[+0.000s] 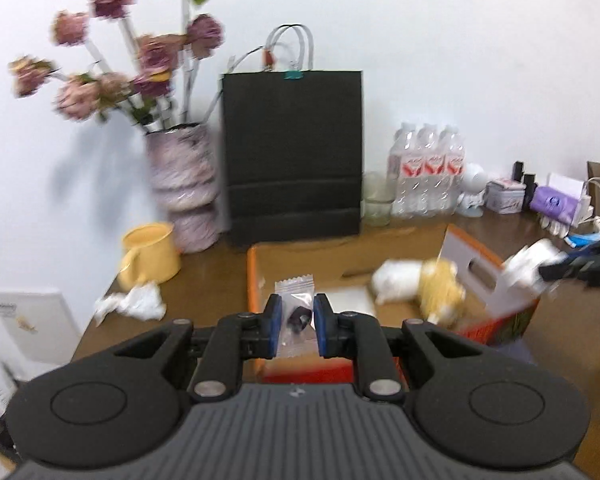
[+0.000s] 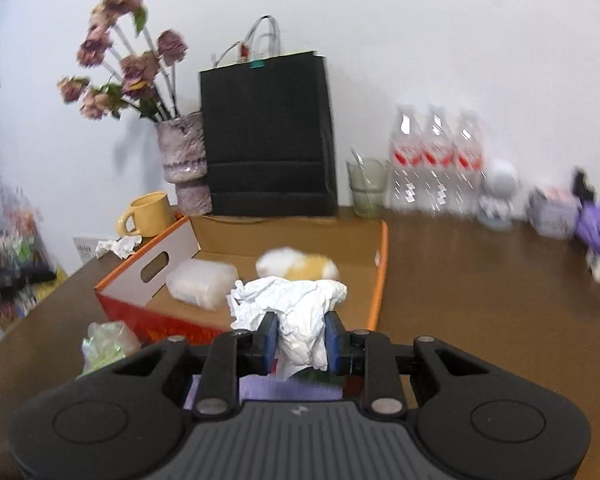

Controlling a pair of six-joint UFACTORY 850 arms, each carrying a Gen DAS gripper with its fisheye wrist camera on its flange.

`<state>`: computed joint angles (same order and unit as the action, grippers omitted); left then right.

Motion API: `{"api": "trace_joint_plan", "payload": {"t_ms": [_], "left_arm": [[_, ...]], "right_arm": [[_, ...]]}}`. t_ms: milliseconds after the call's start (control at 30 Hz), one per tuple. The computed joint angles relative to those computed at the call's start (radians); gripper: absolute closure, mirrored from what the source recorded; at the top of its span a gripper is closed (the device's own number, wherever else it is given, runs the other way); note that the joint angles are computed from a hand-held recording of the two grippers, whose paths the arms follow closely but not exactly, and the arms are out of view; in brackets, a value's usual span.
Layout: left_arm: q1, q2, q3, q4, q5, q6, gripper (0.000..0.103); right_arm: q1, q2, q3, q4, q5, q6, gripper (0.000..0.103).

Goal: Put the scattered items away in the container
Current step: 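Drop the packet into the box with the left gripper while the right drops the tissue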

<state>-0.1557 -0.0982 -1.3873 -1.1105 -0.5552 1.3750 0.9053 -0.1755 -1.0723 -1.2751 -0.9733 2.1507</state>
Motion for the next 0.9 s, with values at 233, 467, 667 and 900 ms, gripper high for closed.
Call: {"api": "trace_joint_plan", "payload": {"t_ms": [233,467,667,900], "left_arm": [[-0.148,-0.265,-0.348,0.608,-0.191,-0.547,0.085],[-0.194,-0.397,-0.459,0.785,-0.272,-0.768,0.085],[-0.209,-0.419,-0.471,0.845,-0.273,-0.827,0.085],[-0.192,-0.393,-0.446,0.797,-0.241,-0.837,0.050]], "right_arm": [[-0.209,-0.110,-0.171,0.381,0.288,-0.486,0.080],[-0.294,-0.208,-0.266,0.685,0.326,-0.743,0.080],[-0.307,-0.230,-0.292,0.737,0.311,-0.783,0.080],[-0.301,-0.237,-0.307,0.716,0.280,-0.749,0.058]]}}
